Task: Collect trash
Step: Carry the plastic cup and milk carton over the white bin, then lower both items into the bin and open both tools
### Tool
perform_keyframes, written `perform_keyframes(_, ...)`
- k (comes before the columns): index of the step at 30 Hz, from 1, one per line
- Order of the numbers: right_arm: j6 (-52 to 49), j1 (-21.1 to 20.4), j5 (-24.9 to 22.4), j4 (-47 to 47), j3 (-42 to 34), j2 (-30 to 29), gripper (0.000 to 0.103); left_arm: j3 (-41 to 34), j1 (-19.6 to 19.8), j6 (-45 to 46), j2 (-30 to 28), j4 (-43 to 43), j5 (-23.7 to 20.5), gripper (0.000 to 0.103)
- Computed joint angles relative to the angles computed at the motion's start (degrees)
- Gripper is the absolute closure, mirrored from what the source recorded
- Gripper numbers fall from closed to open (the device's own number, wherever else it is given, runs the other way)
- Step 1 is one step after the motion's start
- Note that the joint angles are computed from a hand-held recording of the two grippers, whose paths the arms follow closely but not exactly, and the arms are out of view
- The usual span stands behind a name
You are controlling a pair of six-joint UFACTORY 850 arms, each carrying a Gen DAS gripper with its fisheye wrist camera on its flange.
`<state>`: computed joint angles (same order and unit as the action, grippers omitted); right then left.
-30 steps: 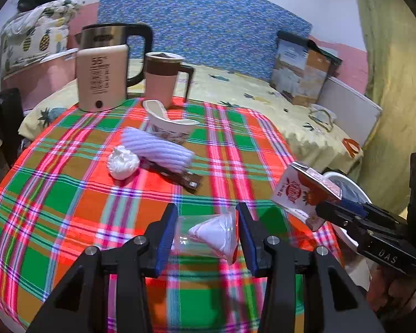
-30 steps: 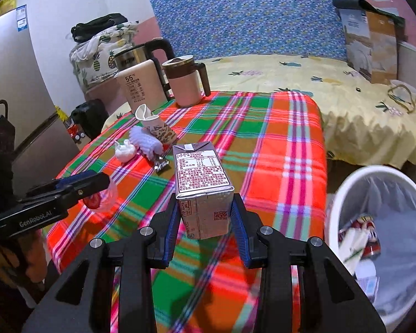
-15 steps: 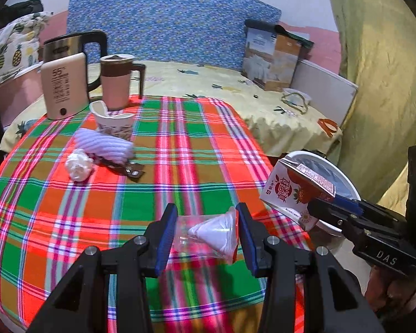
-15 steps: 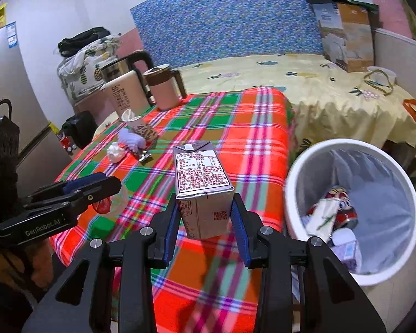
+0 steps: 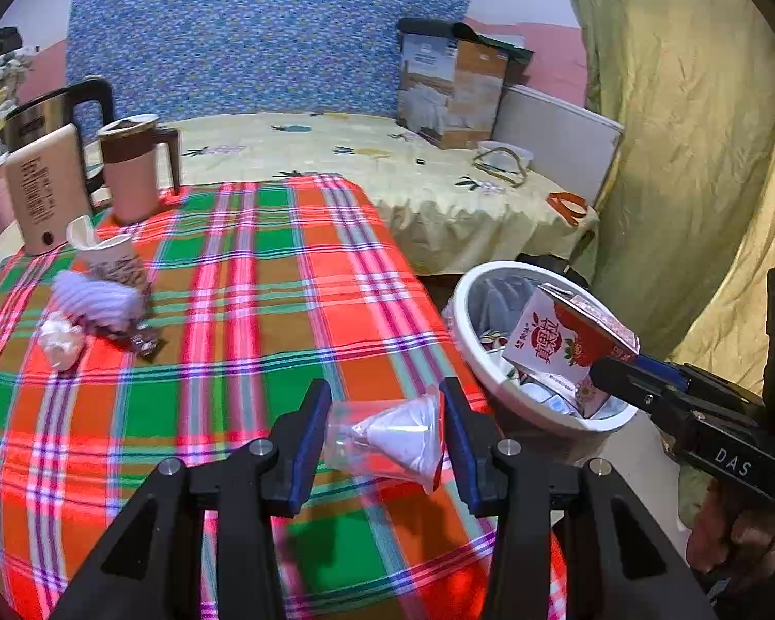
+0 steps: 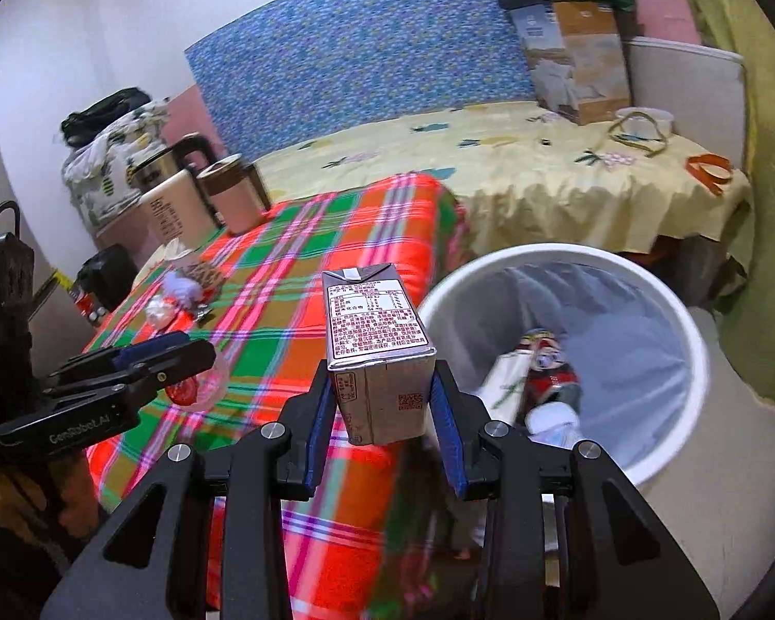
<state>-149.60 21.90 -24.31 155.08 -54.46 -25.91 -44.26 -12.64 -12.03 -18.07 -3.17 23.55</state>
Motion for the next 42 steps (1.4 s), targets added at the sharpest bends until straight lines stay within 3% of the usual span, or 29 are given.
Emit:
perform_keyframes(23,-3.1,-6.0,2.7,8.2,1.0,-0.5,0.065,-14.7,-5.9,-9.6,-10.6,14.7,-5.0,0.058)
perform_keyframes(42,-6.2,-6.8,8.0,10.4,-1.4,-2.7,0.065,-23.0,-6.9,-29.3,-18.4,36.8,-9.1,0.058)
